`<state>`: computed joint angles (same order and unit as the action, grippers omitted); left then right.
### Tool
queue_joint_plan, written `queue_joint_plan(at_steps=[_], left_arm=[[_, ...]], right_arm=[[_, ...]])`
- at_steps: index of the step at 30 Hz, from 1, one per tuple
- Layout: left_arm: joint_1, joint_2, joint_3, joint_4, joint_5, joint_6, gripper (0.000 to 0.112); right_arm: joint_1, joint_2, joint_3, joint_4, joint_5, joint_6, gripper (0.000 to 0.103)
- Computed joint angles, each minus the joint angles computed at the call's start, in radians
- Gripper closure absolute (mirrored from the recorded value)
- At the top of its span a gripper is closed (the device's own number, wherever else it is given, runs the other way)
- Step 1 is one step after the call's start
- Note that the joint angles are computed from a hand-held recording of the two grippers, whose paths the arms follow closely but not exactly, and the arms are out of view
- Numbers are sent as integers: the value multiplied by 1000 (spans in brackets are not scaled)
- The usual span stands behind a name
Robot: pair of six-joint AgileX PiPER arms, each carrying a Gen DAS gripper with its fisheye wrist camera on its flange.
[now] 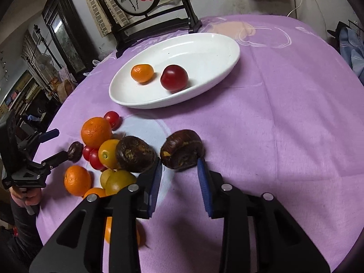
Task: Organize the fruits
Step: 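Grasp a passion fruit with the right tool while the left tool grasps another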
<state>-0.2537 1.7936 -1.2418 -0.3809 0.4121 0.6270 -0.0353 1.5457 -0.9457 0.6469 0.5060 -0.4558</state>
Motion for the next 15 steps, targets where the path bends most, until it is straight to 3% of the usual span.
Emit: queue_joint_plan(at_steps=[4, 8, 15], left_arm=[[4, -1, -2, -11, 4, 4, 12], [15, -1, -4, -39, 7, 31, 12], [16, 3, -8, -27, 12, 15, 12]], right_arm=[[30, 36, -35, -71, -24, 51, 62], [106, 76, -75, -303, -81, 231, 60], [121, 139, -146, -371, -83, 272, 60]])
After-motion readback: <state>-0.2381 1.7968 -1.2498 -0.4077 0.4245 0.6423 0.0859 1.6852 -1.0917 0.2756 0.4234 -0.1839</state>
